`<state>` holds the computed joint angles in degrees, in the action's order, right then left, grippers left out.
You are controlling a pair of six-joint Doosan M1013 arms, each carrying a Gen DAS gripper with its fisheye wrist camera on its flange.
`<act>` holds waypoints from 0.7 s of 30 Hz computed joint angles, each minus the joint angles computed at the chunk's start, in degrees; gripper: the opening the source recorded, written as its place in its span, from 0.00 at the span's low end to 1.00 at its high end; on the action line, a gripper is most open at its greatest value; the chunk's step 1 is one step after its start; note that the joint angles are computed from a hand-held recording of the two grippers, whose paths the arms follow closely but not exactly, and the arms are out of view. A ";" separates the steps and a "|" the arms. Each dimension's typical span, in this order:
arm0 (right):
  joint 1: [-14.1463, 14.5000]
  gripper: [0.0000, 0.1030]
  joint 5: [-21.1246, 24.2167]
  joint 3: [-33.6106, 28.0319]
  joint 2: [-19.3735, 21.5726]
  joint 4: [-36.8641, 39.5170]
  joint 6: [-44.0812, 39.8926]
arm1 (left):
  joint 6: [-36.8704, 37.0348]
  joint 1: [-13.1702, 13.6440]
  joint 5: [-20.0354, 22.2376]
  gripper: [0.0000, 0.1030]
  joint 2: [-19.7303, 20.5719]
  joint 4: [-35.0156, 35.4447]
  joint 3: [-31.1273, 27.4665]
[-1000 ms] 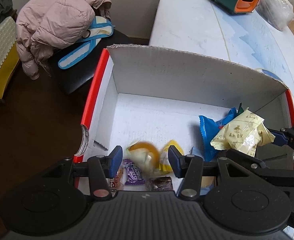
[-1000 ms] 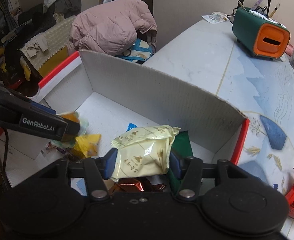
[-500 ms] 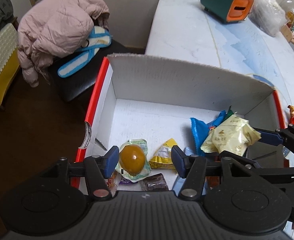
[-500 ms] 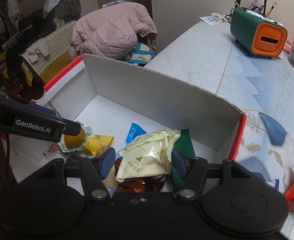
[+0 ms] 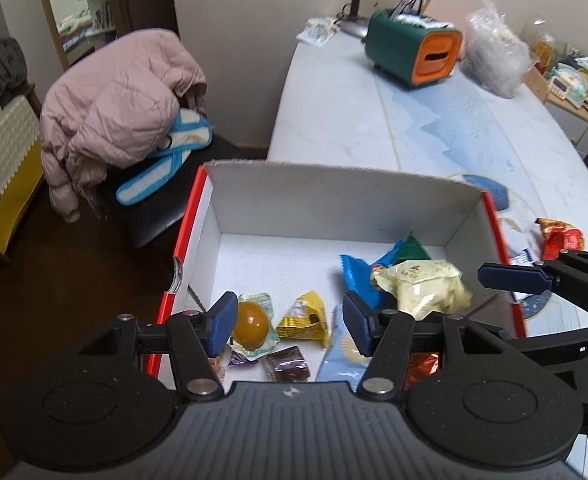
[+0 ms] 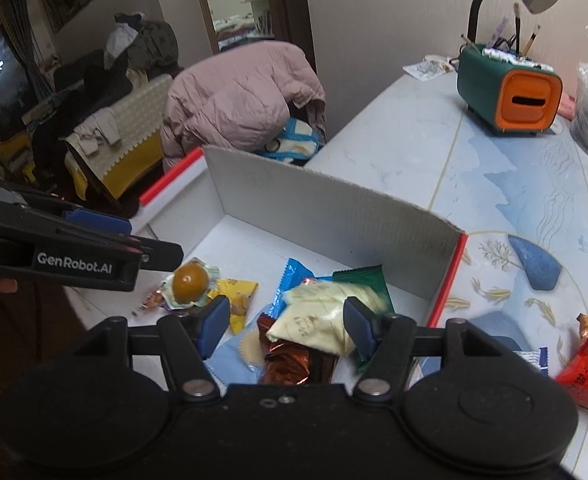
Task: Organize snacks
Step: 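Open both tools to drop the yolk pastry and cream packet into the box, then reach the left tool to the white-blue biscuit while the right tool reaches the red chip bag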
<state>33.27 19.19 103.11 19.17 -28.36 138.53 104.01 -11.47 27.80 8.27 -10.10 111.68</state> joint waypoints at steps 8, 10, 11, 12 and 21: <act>0.73 0.80 -3.41 3.19 -3.33 -13.02 12.92 | 5.26 -0.84 -2.90 0.60 -3.36 -5.07 2.43; 0.84 0.82 -4.04 3.98 -4.19 -16.03 15.81 | 6.52 -1.10 -3.22 0.60 -3.96 -6.31 2.74; 0.94 0.82 -4.37 4.42 -4.64 -17.95 17.70 | 7.48 -1.19 -3.33 0.60 -4.24 -7.32 2.87; 0.93 0.82 -4.71 4.90 -5.13 -19.74 19.44 | 8.53 -1.33 -3.57 0.60 -4.54 -8.42 3.05; 0.12 0.86 -6.62 10.13 -9.99 -39.87 40.50 | 16.08 -3.89 -5.74 0.67 -6.63 -16.63 4.51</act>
